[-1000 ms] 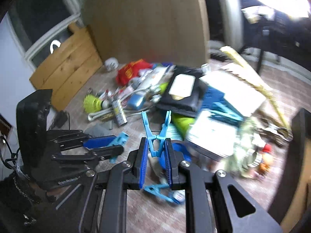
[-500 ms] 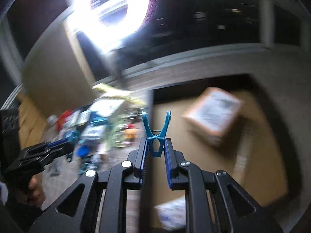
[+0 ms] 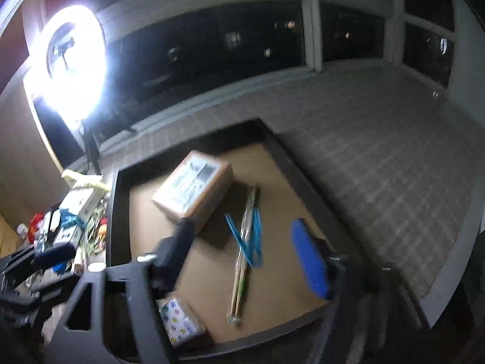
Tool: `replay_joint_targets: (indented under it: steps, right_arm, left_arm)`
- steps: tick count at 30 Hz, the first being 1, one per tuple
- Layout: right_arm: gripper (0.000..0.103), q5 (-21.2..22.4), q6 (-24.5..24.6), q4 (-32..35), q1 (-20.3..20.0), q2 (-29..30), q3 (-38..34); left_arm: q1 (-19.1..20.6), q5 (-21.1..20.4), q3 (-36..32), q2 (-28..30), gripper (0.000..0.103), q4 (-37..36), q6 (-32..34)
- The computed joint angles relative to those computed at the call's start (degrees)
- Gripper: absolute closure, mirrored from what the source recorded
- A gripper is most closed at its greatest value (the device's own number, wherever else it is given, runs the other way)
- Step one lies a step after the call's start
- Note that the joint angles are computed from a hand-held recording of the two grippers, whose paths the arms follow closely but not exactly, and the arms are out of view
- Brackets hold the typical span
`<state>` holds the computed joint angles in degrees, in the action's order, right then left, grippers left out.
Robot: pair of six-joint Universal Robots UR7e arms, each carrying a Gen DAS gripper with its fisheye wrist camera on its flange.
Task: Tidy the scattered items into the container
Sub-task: 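Grasp the grey sachet with the left tool while right grasps a blue clothespin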
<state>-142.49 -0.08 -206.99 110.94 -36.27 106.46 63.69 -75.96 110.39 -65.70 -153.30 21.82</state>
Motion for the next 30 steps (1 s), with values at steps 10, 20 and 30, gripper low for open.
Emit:
replay_joint_targets:
  steps: [10,20,30]
  right_arm:
    - [0.024,4.52,-0.62,1.96,0.57,2.46,-3.21]
    - [0.023,13.57,-2.52,7.02,2.09,6.49,-6.40]
    - [0.023,21.76,-0.84,21.89,6.73,14.55,-17.21]
  left_arm:
    - [2.67,3.91,1.21,-3.86,0.051,-1.78,-1.69]
    - [10.50,13.43,5.25,-13.59,0.051,-3.19,-6.06]
    - [23.43,17.97,1.66,-21.85,0.051,-1.03,-6.44]
